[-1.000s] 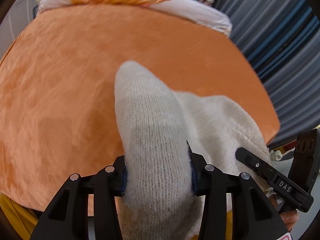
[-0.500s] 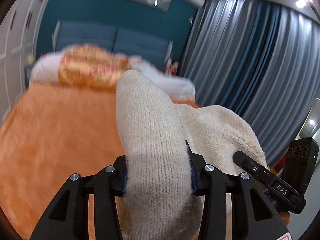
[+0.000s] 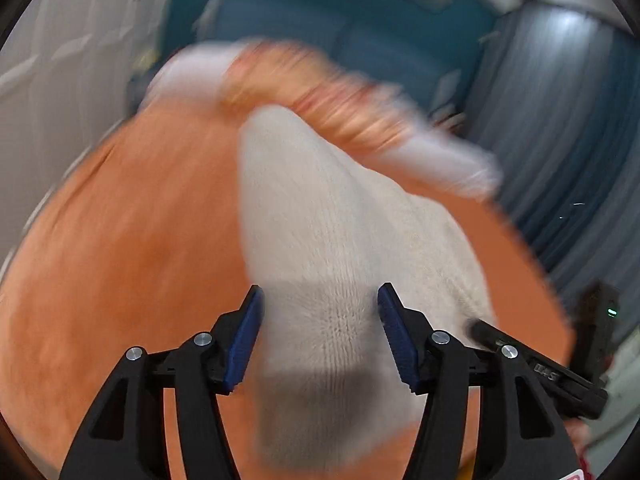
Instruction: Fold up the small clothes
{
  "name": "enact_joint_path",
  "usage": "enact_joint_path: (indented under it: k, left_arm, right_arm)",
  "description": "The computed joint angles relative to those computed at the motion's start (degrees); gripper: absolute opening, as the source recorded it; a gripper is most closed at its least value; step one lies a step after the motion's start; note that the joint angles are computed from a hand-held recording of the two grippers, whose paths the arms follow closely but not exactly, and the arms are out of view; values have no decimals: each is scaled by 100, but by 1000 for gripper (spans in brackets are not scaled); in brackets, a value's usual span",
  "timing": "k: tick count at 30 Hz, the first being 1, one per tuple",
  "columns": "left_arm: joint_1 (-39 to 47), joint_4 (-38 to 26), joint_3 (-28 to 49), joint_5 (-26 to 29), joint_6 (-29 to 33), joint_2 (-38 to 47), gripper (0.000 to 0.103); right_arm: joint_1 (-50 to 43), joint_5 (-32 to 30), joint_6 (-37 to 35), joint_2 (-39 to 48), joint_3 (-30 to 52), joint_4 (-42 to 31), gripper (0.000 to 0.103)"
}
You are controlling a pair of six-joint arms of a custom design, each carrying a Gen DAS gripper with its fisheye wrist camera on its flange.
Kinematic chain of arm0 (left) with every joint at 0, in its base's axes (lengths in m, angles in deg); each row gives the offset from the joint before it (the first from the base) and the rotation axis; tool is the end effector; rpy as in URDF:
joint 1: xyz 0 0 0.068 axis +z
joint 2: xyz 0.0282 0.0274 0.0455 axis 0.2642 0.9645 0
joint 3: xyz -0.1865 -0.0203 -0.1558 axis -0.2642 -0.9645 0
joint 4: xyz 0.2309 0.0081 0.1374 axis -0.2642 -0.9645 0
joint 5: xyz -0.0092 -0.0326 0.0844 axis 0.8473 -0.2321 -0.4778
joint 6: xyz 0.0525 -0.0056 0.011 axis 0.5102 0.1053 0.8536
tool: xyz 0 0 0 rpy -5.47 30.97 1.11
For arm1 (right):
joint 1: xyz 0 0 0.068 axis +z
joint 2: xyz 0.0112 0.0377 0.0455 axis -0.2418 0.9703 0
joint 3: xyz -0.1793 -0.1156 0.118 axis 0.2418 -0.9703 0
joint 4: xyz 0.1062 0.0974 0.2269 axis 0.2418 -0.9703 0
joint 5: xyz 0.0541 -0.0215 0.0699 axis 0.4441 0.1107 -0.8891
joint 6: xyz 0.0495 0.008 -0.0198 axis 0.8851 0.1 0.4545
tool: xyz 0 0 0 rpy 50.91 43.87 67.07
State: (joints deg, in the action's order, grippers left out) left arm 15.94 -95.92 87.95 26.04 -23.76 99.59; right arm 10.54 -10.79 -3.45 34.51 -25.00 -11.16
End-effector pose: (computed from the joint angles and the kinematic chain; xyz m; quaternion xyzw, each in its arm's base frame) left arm 0.2147 -0.0053 0.3232 -0.0396 0.9222 -0.1278 0.3629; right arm 0.2353 0.1101 0.2559 0.0459 0.9169 0.2159 0.3324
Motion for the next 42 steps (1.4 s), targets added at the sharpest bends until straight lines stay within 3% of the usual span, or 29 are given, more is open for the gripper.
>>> enact_joint_path:
  k: [2, 4, 6, 9, 10, 12, 14, 17, 21, 22, 23, 24, 27, 29, 32, 35, 38, 42]
  left_arm:
    - [446, 66, -878, -98, 258, -157, 53]
    - [1196, 43, -1687, 448, 525, -695, 53]
    - [1677, -136, -1971, 807, 692, -975, 53]
    - [2122, -220, -1980, 1462, 656, -1018, 56]
    - [2152, -165, -1870, 1654, 581, -872, 62]
    - [2107, 124, -1680, 1844, 381, -464, 70]
    - [2073, 437, -1548, 1997, 255, -102, 74]
    - [1824, 855, -1559, 1674, 60, 424, 75]
    - [1679, 1201, -1493, 1612, 9, 1270, 74]
    - [1639, 1285, -1499, 1604, 22, 1375, 71]
    - [1580, 1355, -1496, 1566, 29, 1400, 65]
    - [1542, 1374, -1495, 1537, 56, 1310, 59]
    - [1412, 1396, -1473, 1389, 232, 1016, 52]
    - [1215, 1516, -1523, 1026, 328, 985, 52]
    - [849, 1625, -1688, 521, 310, 1120, 59]
    - [514, 1563, -1893, -109, 246, 520, 59]
    - [109, 1184, -1978, -866, 198, -270, 58]
    - [-353, 631, -2027, -1354, -35, -903, 58]
  right_arm:
    - [174, 120, 299, 31, -631, 111, 42]
    - [430, 174, 632, -434, -1328, 124, 42]
    - [582, 187, 780, -811, -1584, -92, 42]
    - [482, 189, 562, -617, -1224, -242, 50]
    - [372, 164, 464, -401, -1010, -156, 53]
    - [193, 6, 368, 94, -758, 195, 72]
    - [180, -36, 320, 741, -218, 340, 74]
    - [234, 11, 242, 1886, 563, 392, 75]
    - [188, -479, 361, 3298, 1347, 530, 72]
    - [189, -653, 364, 3406, 1362, 667, 62]
    - [201, -683, 322, 3480, 1467, 674, 42]
    - [263, -493, 250, 3435, 1578, 577, 34]
    - [454, -26, -268, 2742, 1497, 548, 30]
    - [375, -53, -375, 2537, 1258, 685, 30]
    - [202, -258, -392, 3267, 1356, 338, 36]
    - [156, -269, -29, 2558, 816, 555, 41]
    - [449, 491, -2, 1517, 317, 321, 41]
    - [977, 1389, -23, 648, -116, -114, 40]
